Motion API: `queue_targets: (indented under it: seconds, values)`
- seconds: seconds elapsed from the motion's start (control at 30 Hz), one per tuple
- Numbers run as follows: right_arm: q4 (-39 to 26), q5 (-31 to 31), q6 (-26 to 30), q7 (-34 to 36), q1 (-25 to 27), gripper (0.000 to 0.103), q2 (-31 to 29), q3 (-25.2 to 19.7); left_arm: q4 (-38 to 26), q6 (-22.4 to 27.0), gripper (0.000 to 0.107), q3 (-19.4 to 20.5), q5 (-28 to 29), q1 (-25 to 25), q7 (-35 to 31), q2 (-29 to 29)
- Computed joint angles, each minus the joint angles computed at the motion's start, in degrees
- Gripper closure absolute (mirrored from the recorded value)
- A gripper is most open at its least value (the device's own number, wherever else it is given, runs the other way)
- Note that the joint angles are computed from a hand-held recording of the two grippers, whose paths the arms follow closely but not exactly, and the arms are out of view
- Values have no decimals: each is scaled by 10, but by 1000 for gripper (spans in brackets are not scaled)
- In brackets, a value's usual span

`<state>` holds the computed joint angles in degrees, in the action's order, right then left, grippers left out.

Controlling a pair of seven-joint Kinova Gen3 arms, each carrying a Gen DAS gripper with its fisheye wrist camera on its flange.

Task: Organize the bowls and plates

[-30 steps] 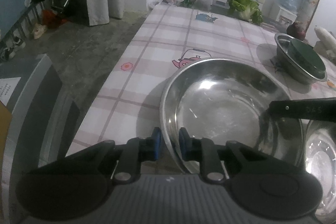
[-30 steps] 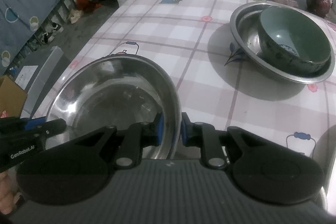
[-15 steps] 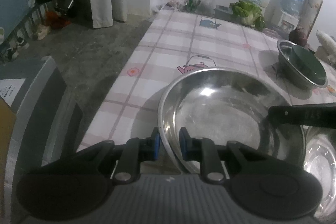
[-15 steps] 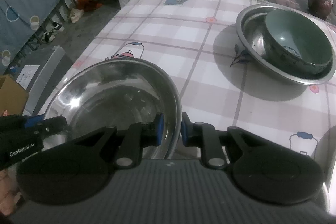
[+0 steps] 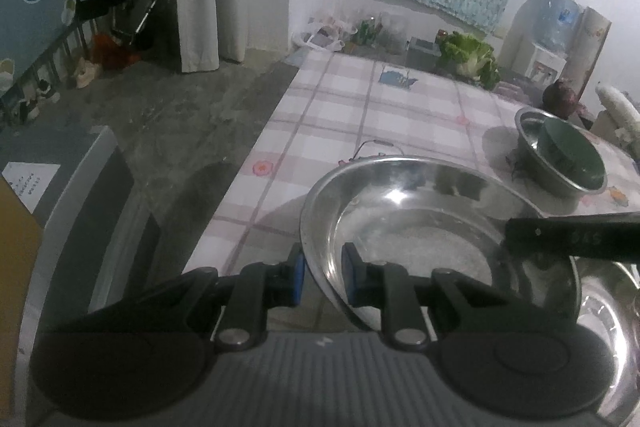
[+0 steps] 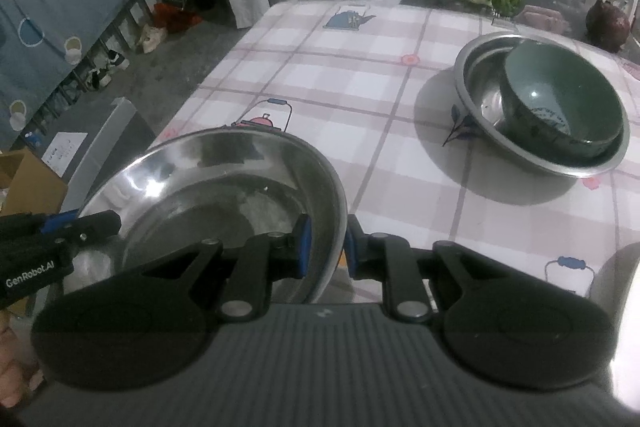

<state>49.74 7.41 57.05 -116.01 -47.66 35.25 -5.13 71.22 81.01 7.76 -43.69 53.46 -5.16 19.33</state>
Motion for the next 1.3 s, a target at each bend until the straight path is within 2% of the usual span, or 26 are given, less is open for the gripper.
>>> queue_targets:
  seconds: [0.27, 0.47, 1.0, 1.3]
  values:
    - [27, 4, -12, -9, 2, 86, -30, 0, -23, 18, 87, 2, -25, 21, 0, 1]
    - [71, 9, -29, -26, 9, 86, -65, -4, -48, 26, 87, 1, -37, 39, -10, 8]
    - [245, 42, -82, -106, 45, 86, -188, -23, -132, 24, 87, -19, -31, 95, -64, 57]
    - [352, 49, -103, -158, 79, 85, -253, -46, -186, 21, 87, -38, 4, 118, -110, 98]
